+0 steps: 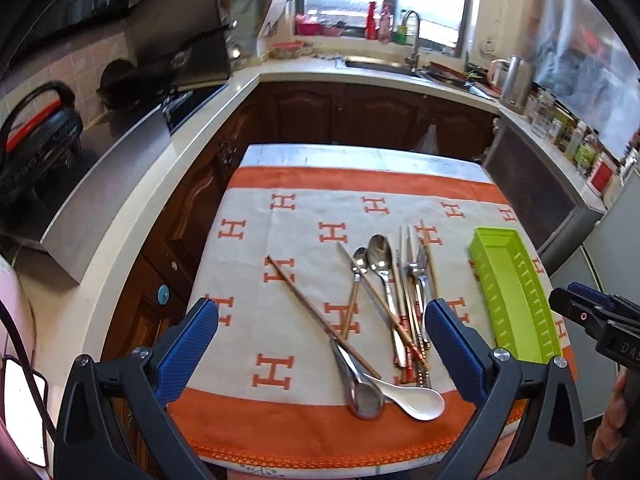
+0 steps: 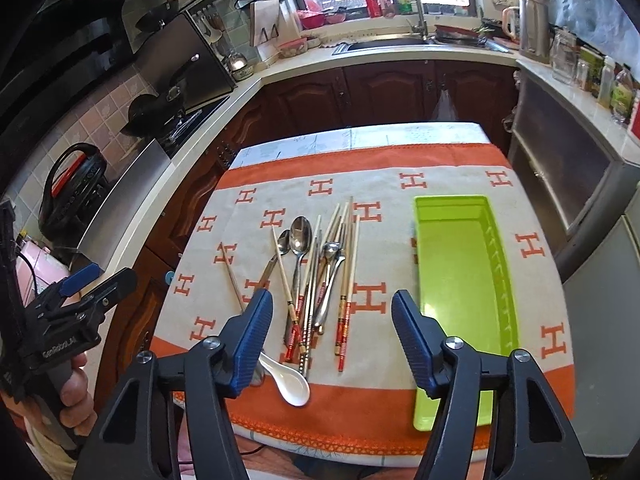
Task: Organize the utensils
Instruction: 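Move both tools toward the pile of chopsticks and spoons, then grasp a plain wooden chopstick with the left tool while the right grasps a red-tipped chopstick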
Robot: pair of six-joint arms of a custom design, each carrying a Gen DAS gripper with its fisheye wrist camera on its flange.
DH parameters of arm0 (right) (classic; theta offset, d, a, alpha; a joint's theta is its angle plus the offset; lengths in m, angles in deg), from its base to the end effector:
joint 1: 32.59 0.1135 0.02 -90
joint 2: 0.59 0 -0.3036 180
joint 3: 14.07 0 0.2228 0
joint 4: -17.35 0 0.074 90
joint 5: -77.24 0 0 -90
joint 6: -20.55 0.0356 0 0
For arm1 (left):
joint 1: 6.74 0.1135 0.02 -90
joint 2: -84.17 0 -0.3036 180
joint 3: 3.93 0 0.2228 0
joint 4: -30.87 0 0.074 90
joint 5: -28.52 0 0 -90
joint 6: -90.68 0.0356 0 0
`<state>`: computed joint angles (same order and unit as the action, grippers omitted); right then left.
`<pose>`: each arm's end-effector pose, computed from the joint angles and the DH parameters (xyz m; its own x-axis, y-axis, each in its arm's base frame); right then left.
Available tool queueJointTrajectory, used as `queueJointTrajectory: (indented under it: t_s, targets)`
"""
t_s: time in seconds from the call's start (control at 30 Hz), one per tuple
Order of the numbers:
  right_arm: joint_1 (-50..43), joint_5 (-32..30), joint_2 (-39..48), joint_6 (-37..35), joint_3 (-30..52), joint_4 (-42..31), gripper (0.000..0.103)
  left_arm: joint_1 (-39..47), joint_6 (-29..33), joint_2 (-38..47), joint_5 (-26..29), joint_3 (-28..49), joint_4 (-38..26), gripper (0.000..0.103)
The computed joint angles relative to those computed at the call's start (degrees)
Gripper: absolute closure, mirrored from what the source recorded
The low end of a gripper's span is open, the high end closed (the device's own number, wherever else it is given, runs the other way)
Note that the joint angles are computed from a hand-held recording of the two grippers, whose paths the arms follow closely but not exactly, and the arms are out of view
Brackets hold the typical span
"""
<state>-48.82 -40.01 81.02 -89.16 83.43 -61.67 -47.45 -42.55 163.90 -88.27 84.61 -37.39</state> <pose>0.2328 -0.0508 0.3806 -0.8231 -0.0727 -0.5632 -0.2420 0.9421 0.2321 0.1922 -0.1442 0.3553 -0.7555 -0.1566 -0.6362 -0.1494 0.9866 -0.0653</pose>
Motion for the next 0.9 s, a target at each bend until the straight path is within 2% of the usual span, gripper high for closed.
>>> queueJointTrajectory:
  t_s: [0.03,0.17,0.43,0.53,0.6,0.73,0.9]
  targets:
    - [1.53,0.59,0.89,0.66,0.21,0.61,0.044,2.77,1.09,-0.28,2.18,-1.09,1.17,0.001]
    - [7.81,2.72,4.83,3.28,0.29,3.47,0.049,8.66,3.53,1.01,5.36,-3.11,2.7,0.001]
    - [19.83,4.86,18.65,8.2,1.11,9.41,0.07,19.87,5.9,8.4,18.73,-11.01,12.95,0.006]
    - [23.18,5.62,24.74,9.17,2.16,11.48,0.076,22.6,6.18,13.09,22.82,-12.81,16.6,0.014]
    - [25.02,5.94,28.09,8.97,2.83,12.57,0.078,23.98,5.5,15.62,26.28,-13.65,18.84,0.025]
    - [27.56,7.04,32.88,8.28,3.44,14.38,0.08,26.06,3.54,20.8,32.8,-14.55,23.71,0.034]
    - [29.52,8.76,36.08,7.7,3.17,17.05,0.082,25.88,2.35,25.17,34.18,-13.47,26.0,0.041]
